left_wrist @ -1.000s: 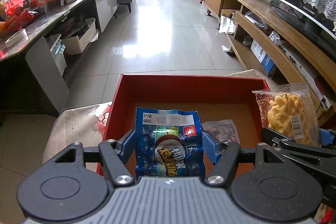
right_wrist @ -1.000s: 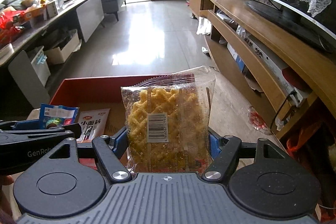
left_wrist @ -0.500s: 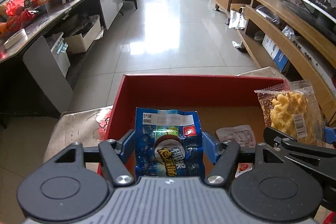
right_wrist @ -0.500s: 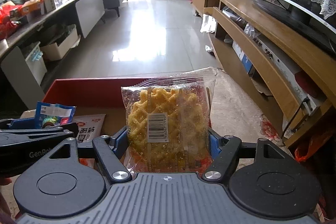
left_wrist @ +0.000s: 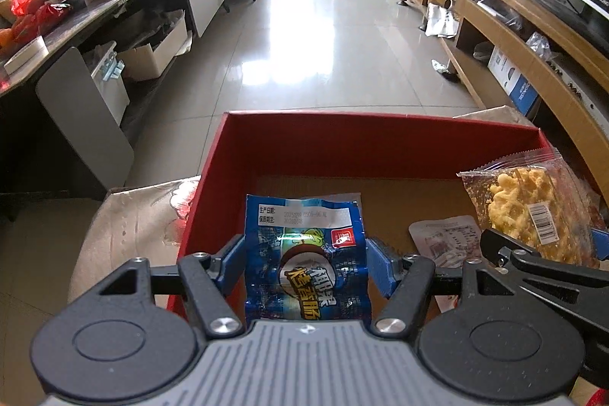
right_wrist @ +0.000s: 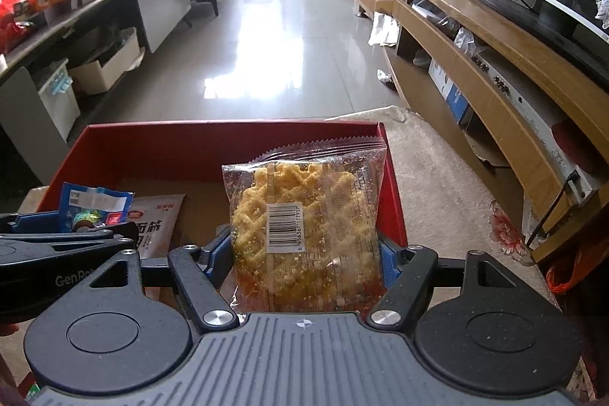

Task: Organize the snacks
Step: 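Lower both packs into the red box and open both tools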

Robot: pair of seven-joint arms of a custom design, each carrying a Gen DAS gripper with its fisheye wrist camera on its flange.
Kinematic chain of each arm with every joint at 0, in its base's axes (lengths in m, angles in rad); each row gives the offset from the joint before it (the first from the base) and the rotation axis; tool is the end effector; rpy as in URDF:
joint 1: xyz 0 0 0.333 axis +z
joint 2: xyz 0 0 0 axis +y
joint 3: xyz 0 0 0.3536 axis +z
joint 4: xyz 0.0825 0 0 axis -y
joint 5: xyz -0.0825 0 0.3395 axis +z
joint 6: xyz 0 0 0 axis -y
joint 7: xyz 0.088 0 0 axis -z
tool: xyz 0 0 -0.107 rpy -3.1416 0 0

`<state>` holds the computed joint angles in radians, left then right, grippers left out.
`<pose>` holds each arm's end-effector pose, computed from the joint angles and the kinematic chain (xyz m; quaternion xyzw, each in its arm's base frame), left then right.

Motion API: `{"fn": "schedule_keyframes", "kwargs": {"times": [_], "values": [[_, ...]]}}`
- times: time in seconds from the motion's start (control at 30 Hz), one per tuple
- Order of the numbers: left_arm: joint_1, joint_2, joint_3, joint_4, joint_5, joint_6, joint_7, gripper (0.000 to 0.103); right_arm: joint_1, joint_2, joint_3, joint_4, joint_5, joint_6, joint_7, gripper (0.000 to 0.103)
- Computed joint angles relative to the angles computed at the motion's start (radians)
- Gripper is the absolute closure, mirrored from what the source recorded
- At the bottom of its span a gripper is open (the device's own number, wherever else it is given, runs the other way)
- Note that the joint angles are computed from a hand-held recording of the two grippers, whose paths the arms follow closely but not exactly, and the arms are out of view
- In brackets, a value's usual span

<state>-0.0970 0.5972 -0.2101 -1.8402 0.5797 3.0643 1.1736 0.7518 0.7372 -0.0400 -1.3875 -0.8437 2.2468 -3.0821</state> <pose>0.6377 -0.2219 0.3423 -0.5239 0.7893 -0.2590 0.1883 0.5663 0.4710 0.3444 -0.5187 0.7797 -0.3005 0.1808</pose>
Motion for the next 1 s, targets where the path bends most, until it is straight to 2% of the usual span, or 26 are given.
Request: {"fn": "schedule_keyframes", "kwargs": {"times": [0.3,0.4,0.6,0.7,0.87,1.0], "values": [[-0.029,0.016,0.031,0.024,0.011,-0.032,-0.021,0.038,-0.005,0.030,0.004,0.033,0.019,0.000,-0.052,0.024],[-0.030,0.022,0.031,0.034,0.011,-0.046,-0.019,0.037,-0.016,0.031,0.004,0.026,0.032,0.029,-0.051,0.024],[0.004,0.025,-0.011,0.037,-0.017,-0.060,0.012,0.036,-0.009,0.034,-0.004,0.033,0.041,0.016,-0.062,0.022],[0.006,0.025,-0.012,0.037,-0.026,-0.063,0.022,0.035,-0.006,0.031,-0.006,0.028,0.036,0.017,-0.055,0.021],[0.012,0.010,-0.011,0.021,-0.030,-0.038,0.021,0.032,0.001,0.024,-0.011,0.021,0.024,0.014,-0.043,0.021],[0.050,-0.002,-0.047,0.003,-0.051,-0.020,0.039,0.030,0.010,0.005,-0.018,0.005,-0.002,0.011,-0.009,0.019]]}}
